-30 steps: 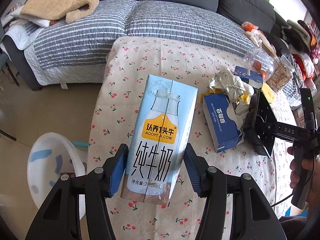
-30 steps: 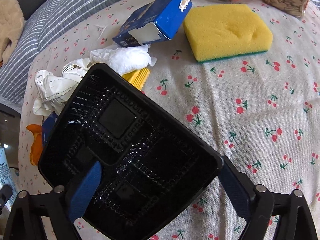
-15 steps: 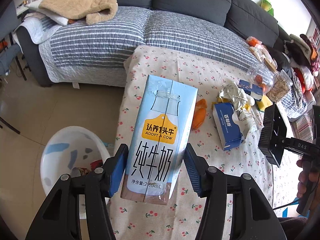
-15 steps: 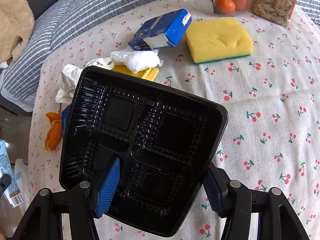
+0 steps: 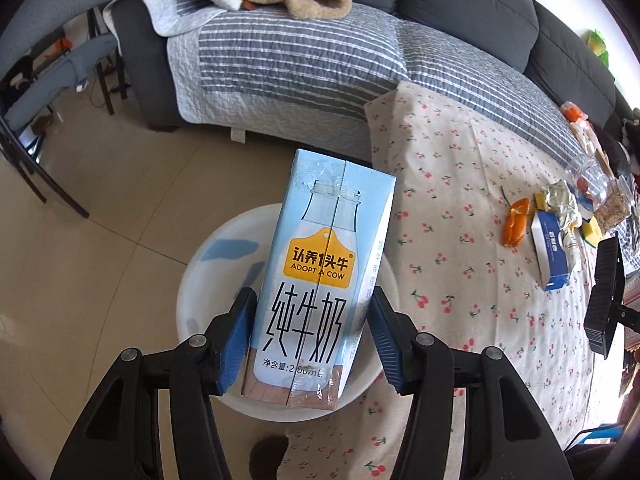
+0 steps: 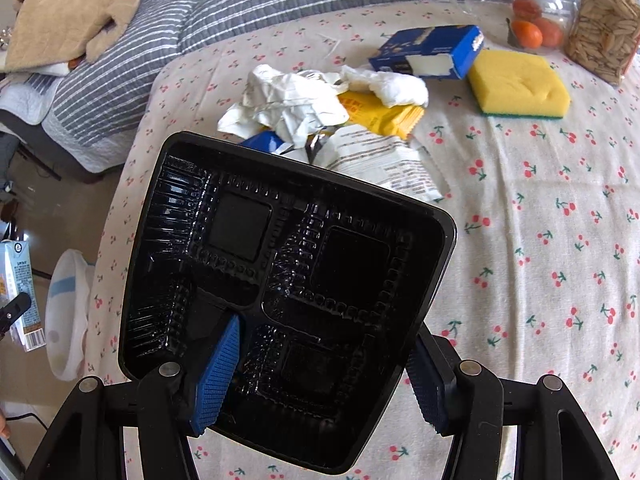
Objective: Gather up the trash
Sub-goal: 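Carry the milk carton to the bucket and release it from the left tool, then lower the black tray into the bucket and open the right tool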
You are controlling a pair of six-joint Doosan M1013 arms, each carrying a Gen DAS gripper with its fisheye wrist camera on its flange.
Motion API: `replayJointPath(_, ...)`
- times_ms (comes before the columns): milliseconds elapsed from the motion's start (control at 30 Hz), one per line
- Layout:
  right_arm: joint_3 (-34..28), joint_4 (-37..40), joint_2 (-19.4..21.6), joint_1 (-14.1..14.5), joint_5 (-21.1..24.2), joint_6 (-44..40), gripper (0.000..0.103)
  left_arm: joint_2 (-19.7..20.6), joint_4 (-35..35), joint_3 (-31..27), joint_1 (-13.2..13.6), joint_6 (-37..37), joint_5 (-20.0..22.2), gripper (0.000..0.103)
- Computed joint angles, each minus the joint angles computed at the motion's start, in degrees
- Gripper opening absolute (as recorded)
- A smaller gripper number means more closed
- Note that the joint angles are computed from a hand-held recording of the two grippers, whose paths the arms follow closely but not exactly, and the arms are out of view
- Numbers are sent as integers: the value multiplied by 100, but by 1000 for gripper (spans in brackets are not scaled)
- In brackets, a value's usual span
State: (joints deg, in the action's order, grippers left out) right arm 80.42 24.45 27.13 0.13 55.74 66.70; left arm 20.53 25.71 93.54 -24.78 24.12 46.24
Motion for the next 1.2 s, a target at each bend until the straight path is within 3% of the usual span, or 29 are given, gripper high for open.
replayJointPath(267,19,-81,27,210,-48,-73,67,35,-144,123,162,25,-268,62)
replayJointPath(333,39,-81,18,239,-65,-76,67,48,-215,105,179,31,-259,81)
replayJointPath(500,64,-132,-5,331,-97,-86,67,-19,-57,107,128,30,-108,88)
replayJointPath(600,86,-223,-35,432,-132,-123,67,-86,-78,123,124,-164,266,88)
replayJointPath(833,99,-193,-77,806,-54,-414,67,-364,285,491,128,-543,550,89)
replayJointPath(1200,-170,-337,190,1544,165,-269,67,-686,453,1015,157,-439,639,89)
